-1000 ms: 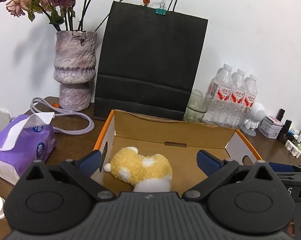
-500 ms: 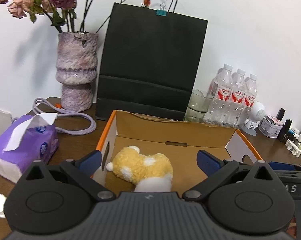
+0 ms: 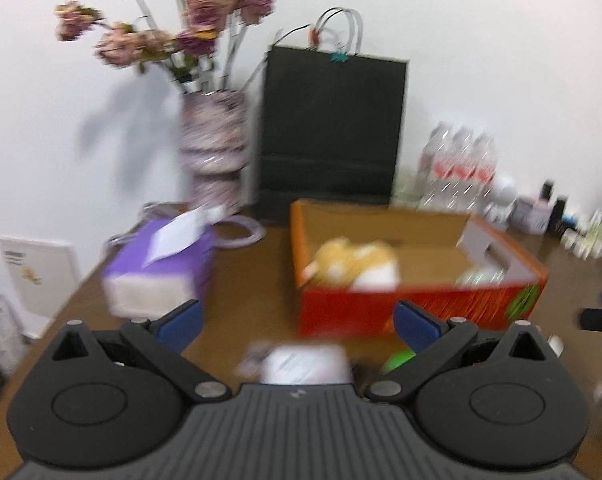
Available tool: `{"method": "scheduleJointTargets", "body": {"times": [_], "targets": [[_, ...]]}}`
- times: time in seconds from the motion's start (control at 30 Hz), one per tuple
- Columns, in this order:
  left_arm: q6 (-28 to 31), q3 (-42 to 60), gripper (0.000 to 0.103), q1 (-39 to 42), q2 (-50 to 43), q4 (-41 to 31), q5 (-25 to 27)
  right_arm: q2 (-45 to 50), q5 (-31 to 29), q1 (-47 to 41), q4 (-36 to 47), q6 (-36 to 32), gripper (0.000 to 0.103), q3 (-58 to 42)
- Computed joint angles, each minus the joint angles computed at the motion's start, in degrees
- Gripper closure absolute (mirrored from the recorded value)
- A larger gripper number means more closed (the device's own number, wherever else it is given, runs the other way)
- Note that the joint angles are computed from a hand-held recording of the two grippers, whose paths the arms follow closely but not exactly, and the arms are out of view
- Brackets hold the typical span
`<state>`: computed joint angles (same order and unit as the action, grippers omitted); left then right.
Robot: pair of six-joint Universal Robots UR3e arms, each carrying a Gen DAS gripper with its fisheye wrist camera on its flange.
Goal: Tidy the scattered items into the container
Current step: 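Withdraw both open tools from the box back toward the scattered items, then grasp the purple cloth with the left tool while the right tool grasps a clear wrapper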
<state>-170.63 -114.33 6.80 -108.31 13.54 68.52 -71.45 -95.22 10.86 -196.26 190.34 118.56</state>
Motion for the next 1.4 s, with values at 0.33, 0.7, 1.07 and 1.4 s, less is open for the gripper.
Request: {"method": "scheduleJointTargets", "body": {"times": [0.33,0.7,1.07,1.4], "targets": [[5.9,-28.7,0.0,14.3,14.5,5.1,-9.0,-2.3,-10.0,9.0,-14.4,7.4,0.0,23.3],[5.4,-31.1,0.0,14.8,14.0,5.0,-9.6,0.4,-20.4,14.7,-17.7,12.3,0.0,25.6],[4.3,-19.7,0.0,3.6,2.1,4.1,0.2,2.6,-18.4,9.4,-15.2,9.4,0.002,22.8],[4.9,-23.7,0.093,6.4,4.0,10.8,-3.5,3.7,-14.1,6.6,-21.1,5.6,0.092,23.3]]}}
